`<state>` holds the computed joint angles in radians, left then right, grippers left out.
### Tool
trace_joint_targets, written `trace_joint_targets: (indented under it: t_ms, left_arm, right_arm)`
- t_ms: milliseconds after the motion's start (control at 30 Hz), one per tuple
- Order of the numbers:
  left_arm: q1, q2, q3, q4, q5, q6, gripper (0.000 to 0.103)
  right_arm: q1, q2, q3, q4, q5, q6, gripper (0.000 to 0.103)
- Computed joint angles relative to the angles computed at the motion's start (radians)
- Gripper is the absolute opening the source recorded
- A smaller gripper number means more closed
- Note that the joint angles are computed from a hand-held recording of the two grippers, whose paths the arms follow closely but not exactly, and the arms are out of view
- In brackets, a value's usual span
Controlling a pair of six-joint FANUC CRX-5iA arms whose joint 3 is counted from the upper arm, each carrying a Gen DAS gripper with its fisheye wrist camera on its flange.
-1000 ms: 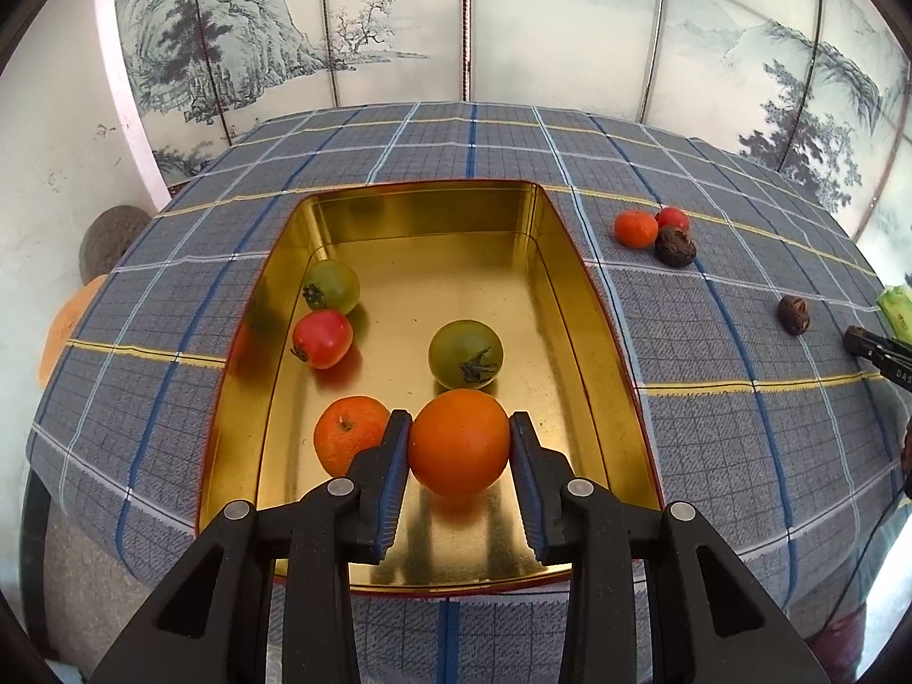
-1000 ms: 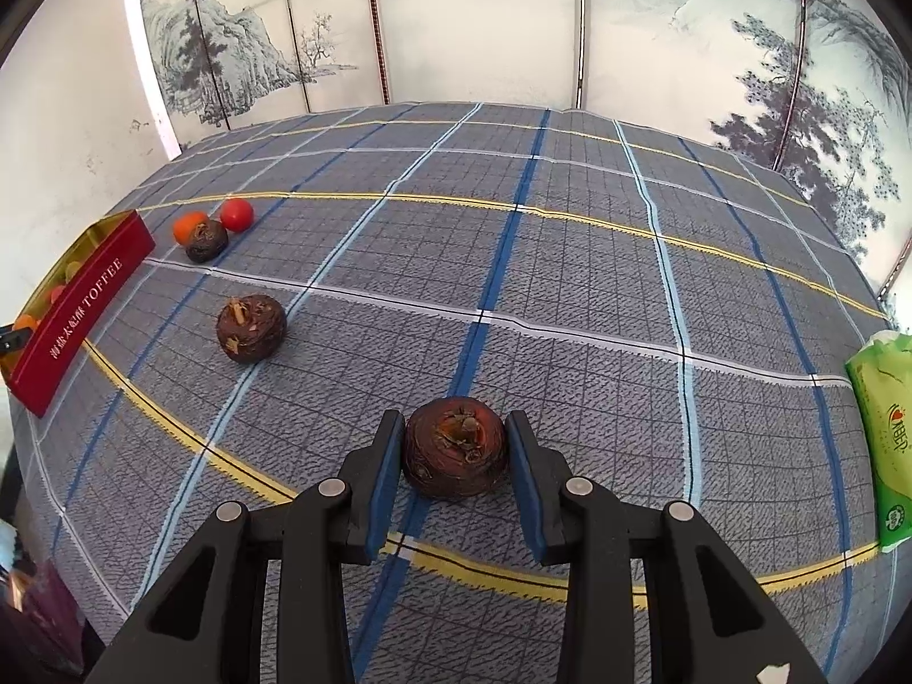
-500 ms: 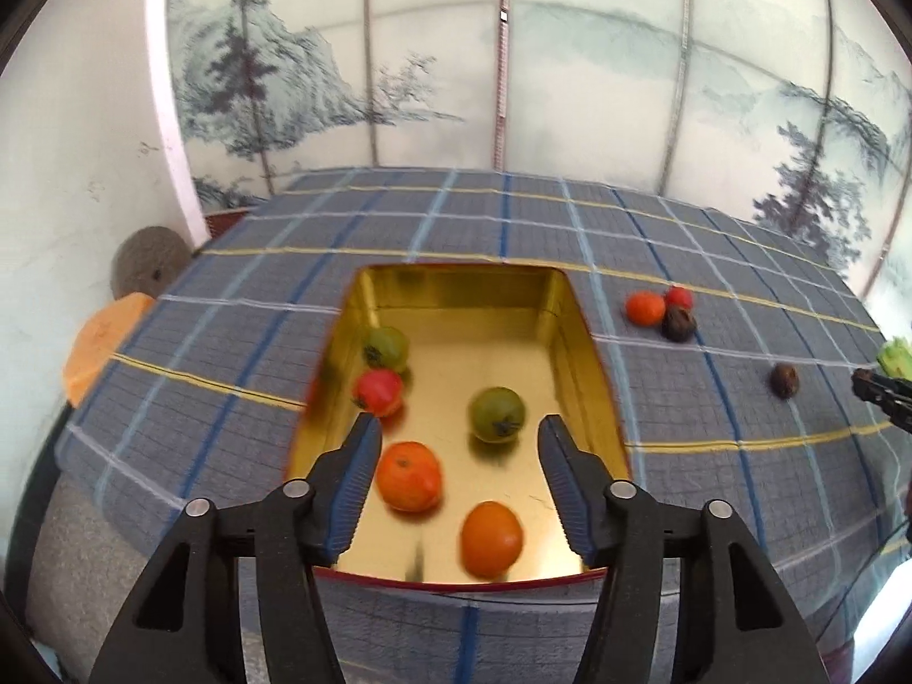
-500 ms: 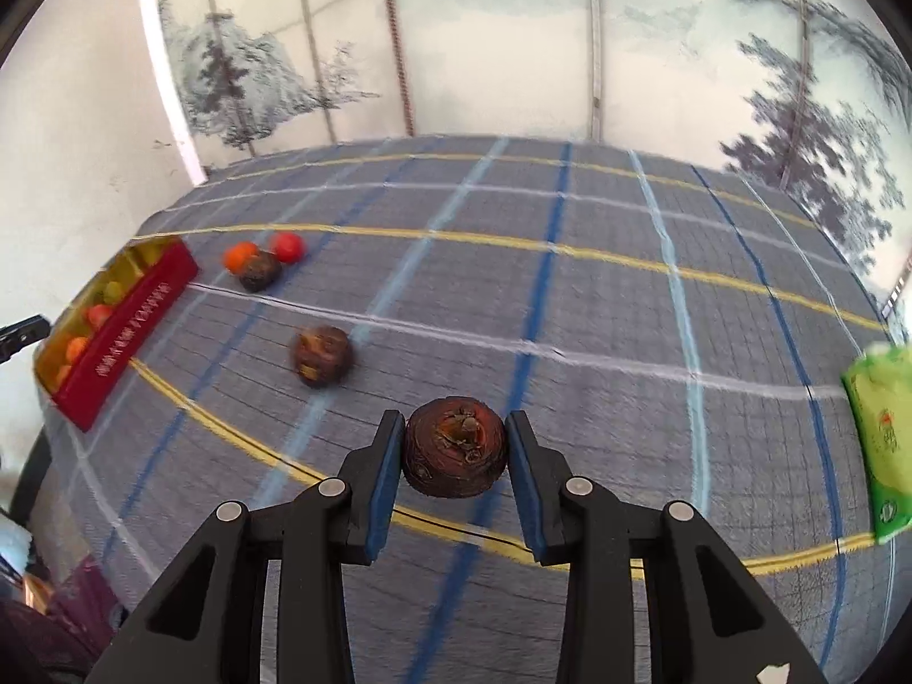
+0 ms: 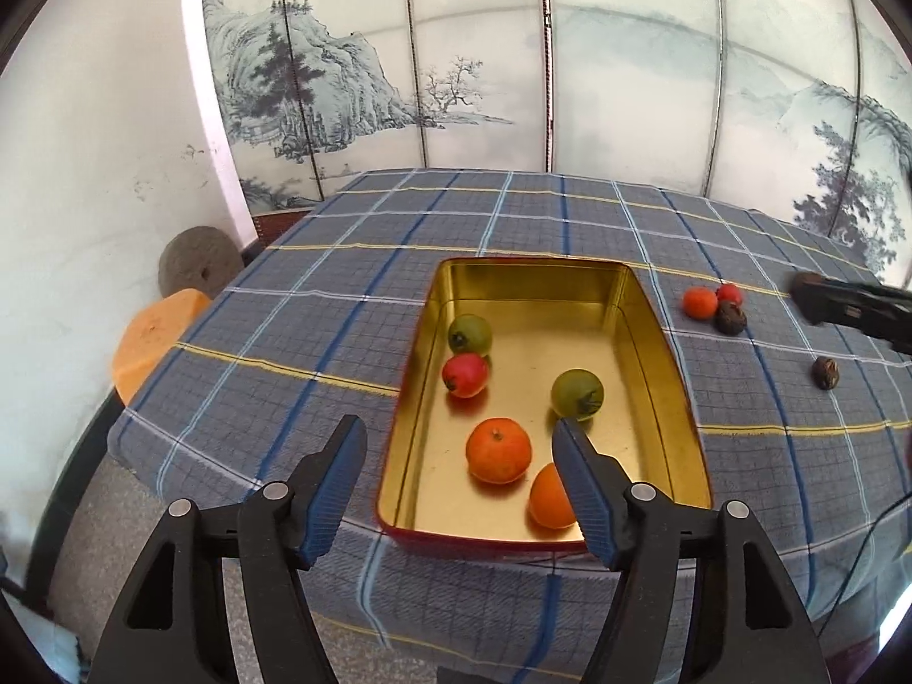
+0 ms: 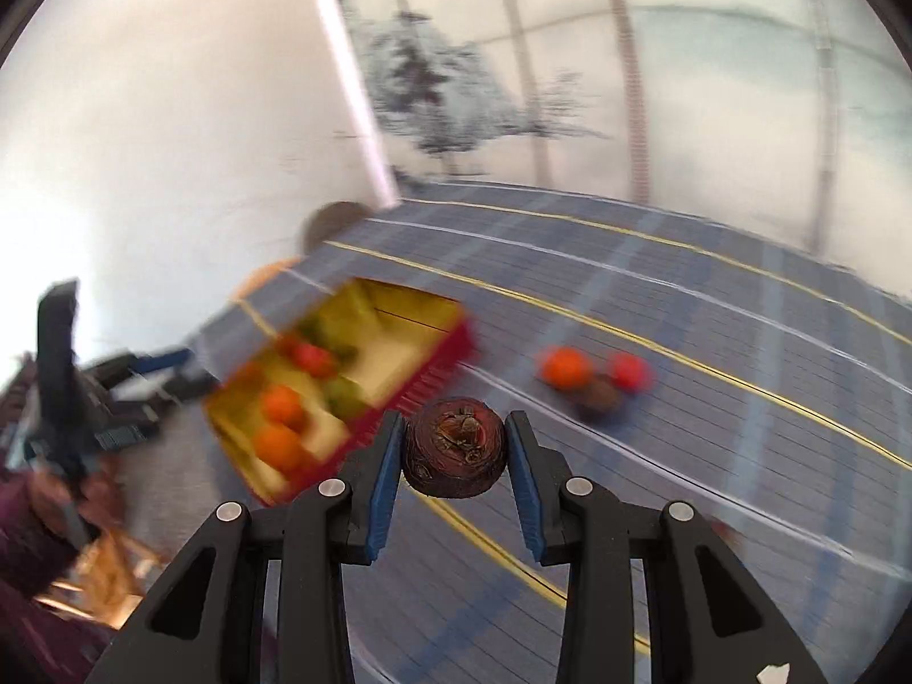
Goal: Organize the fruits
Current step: 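Carry the brown water chestnut into the tin and open the right gripper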
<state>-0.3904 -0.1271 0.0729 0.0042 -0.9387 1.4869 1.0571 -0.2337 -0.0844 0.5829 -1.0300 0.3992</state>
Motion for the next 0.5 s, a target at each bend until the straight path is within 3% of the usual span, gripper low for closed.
trace_joint_targets:
  t_ms: [100, 200, 333, 500]
  left_arm:
    - [0.014, -0.009, -0.015, 0.02, 0.005, -0.032, 0.072]
    - [0.018, -0.017, -0.024, 0.022, 0.011, -0.061, 0.073]
    - [0.031, -0.031, -0.044, 0.037, 0.027, -0.097, 0.076]
    - [0.036, -0.037, -0.051, 0.028, 0.041, -0.103, 0.078]
  right_arm:
    - [-0.061, 0.118, 0.125, -0.133, 0.073, 0.144, 0.034]
    - [-0.102, 0.22, 0.24, -0.242, 0.083, 0.257, 0.034]
    - [-0.15, 0.343, 0.376, -0.358, 0.044, 0.367, 0.034]
    - [-0.177, 0.432, 0.469, -0.415, 0.005, 0.416, 0.034]
